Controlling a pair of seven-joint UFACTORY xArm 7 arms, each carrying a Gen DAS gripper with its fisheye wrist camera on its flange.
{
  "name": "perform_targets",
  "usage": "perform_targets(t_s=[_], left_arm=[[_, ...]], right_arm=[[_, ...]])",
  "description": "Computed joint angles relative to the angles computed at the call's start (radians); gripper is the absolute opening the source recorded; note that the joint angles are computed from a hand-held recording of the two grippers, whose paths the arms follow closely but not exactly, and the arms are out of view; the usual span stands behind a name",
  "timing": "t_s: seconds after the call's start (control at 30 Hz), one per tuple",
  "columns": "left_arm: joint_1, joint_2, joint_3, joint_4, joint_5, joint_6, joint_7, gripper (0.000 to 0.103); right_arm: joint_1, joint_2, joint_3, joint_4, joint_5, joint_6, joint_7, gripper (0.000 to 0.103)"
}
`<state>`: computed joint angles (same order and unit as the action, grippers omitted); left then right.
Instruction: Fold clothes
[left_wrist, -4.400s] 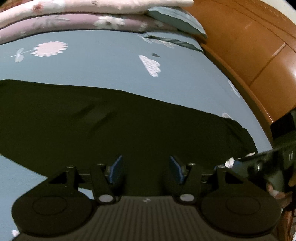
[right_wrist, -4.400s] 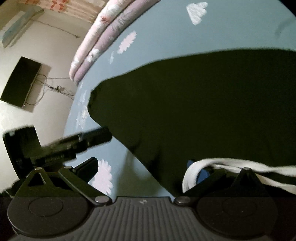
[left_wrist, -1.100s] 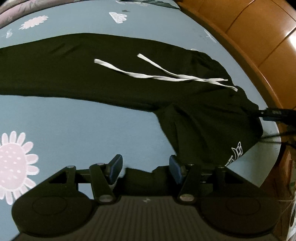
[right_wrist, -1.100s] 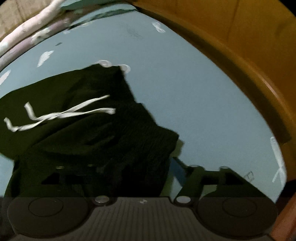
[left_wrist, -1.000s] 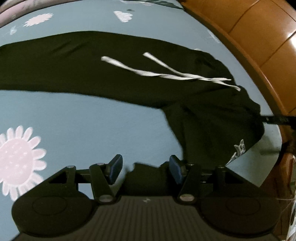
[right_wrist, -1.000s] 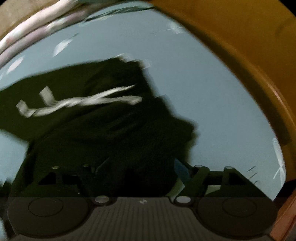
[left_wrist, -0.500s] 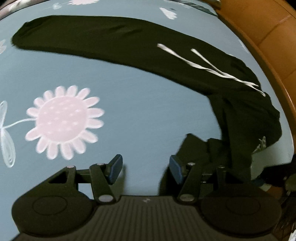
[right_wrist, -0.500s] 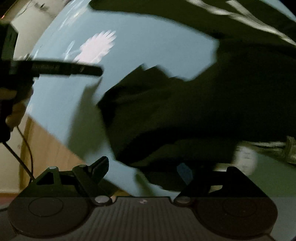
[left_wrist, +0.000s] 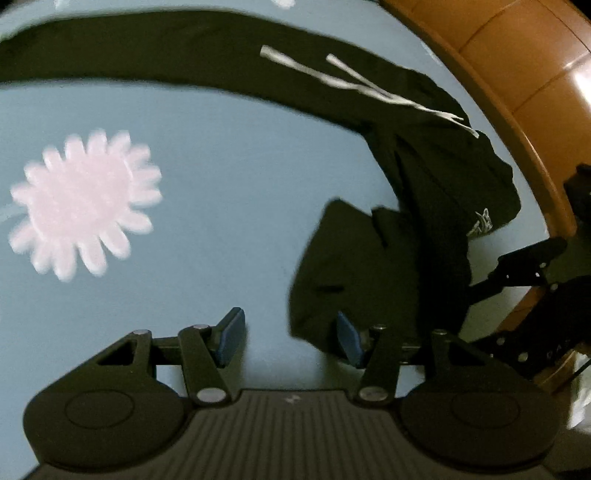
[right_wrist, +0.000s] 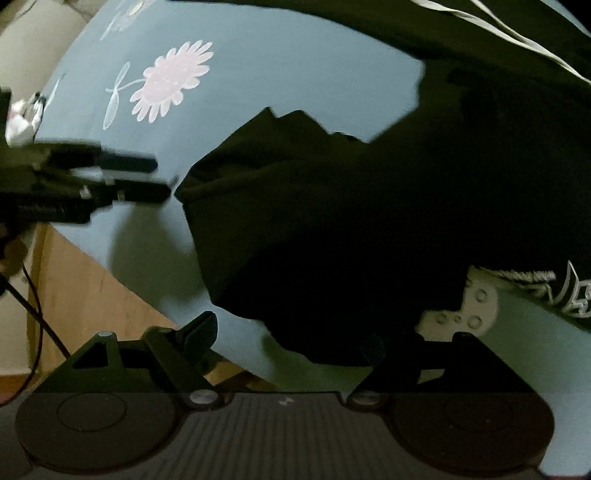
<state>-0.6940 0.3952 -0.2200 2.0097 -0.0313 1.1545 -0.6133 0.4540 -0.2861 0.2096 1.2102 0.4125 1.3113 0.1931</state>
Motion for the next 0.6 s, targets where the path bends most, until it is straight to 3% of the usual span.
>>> perform_targets(t_s=[0.1,0.23,0.3,0.4,0.6], left_arm=[[0.015,-0.016,-0.011,-0.066,-0.067,-0.046,-0.061,0.054],[0.001,-0.009,-0.012,-0.092,-0.052,-0.090,-0.096,0.054],[0.016,-0.019,-0.025,-0.127,-0.094,-0.162,-0.095,0.043],[0.023,-0.007,-0.033,-0.127,-0.122,-0.217,-0.099,0.007],[-0.014,0.050,0.008,0.025,-0.028,-0.162,-0.148,0.004]], right_arm=[[-0.006,-0.022,-0.005,-0.030,0.007,-0.015,0.018,0.084],[-0.011,-0.038,-0.005,-0.045,-0.003,-0.029,0.032,0.084],[-0.012,-0.051,-0.006,-0.057,-0.004,-0.038,0.038,0.084],[-0.014,-0.071,-0.009,-0.074,-0.006,-0.045,0.049,0.084],[-0.025,-0.116,-0.021,-0.093,-0.037,-0.036,0.046,0.084]])
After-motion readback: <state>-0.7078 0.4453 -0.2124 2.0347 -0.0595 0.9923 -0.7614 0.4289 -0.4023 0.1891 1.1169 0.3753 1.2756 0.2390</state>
